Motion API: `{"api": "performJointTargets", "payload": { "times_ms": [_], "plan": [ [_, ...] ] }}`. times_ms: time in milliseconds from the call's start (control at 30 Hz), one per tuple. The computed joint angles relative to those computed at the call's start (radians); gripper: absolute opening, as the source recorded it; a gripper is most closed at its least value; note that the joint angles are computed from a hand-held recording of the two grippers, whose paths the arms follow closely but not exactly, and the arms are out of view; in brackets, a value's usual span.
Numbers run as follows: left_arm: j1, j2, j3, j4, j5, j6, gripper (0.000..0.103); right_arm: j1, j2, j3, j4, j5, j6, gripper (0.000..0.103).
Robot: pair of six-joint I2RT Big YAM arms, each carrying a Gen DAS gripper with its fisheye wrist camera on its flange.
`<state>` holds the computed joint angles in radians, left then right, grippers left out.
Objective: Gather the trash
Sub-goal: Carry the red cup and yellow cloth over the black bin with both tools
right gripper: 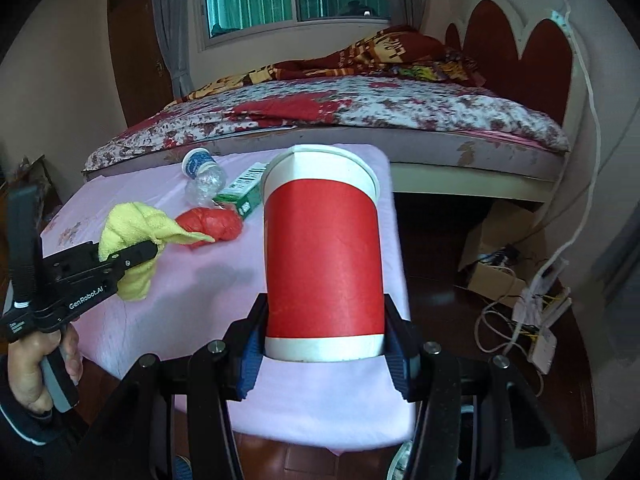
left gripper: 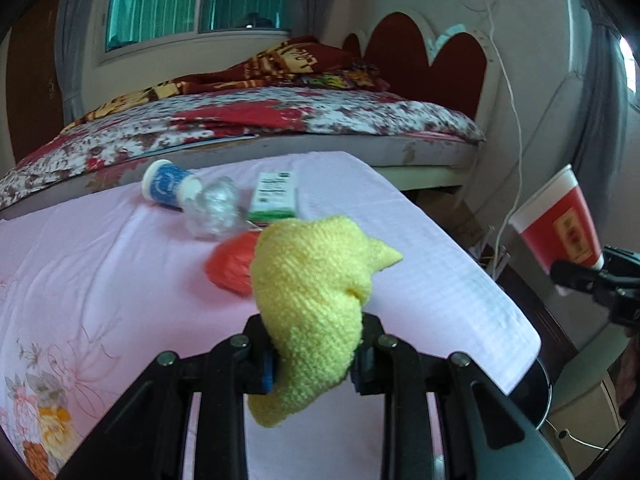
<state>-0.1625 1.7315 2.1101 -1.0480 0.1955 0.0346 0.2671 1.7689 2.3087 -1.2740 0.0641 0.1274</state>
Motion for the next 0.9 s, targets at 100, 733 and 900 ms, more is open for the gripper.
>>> {"api": "performJointTargets", "payload": {
  "times_ms": [100,733,900],
  "plan": [
    [-0.018,-0.013,-0.003,0.005,-0.001,-0.005,0.028,-0.017,-0.074,-0.094,0.029,0.002,-0.008,0.054],
    [-0.140,-0.136,-0.123,0.038,-0.024,0.007,0.028,-0.127,-0.361,-0.463,0.175,-0.019,0.016,0.054],
    [-0.208,-0.136,-0.140,0.029,-0.021,0.003,0.028,-0.177,-0.418,-0.560,0.176,-0.013,0.013,0.054]
  ]
}}
